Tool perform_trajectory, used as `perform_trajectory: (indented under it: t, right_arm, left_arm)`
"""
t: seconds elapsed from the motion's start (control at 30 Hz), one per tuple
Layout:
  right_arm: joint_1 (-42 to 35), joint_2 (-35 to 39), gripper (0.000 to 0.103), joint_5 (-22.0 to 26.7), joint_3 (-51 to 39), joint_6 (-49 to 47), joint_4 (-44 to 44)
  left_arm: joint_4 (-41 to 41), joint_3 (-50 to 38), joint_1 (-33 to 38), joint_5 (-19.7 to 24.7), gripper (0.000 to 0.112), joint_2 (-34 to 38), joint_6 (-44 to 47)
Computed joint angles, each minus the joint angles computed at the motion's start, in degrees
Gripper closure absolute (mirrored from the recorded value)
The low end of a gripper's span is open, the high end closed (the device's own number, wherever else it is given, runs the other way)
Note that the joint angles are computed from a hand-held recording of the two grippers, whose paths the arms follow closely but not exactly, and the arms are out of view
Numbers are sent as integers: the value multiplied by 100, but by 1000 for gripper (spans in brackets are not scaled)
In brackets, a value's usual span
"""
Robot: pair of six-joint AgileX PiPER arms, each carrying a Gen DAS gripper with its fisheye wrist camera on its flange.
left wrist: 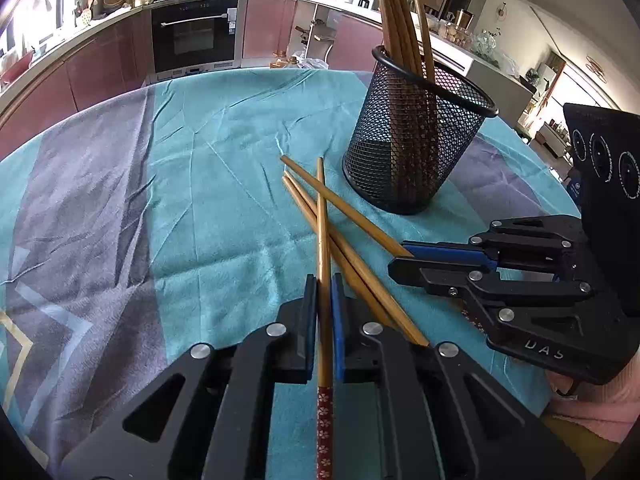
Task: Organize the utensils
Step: 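Lift both chopsticks and lower them upright into the mesh cup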
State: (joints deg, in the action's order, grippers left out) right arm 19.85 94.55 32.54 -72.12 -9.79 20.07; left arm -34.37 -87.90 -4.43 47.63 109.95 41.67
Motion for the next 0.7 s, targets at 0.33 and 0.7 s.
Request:
perform_trajectory:
  t: [0.33,0.7]
  right_arm:
    - [-234,-781,97,-234,287,-480,487]
    - [-657,-1369,97,-288,342,-940,1010]
  left_arm:
    - [-1002,-14,426,541,105,-377,715]
    - [-1912,-436,836,1365,105,-638,1138]
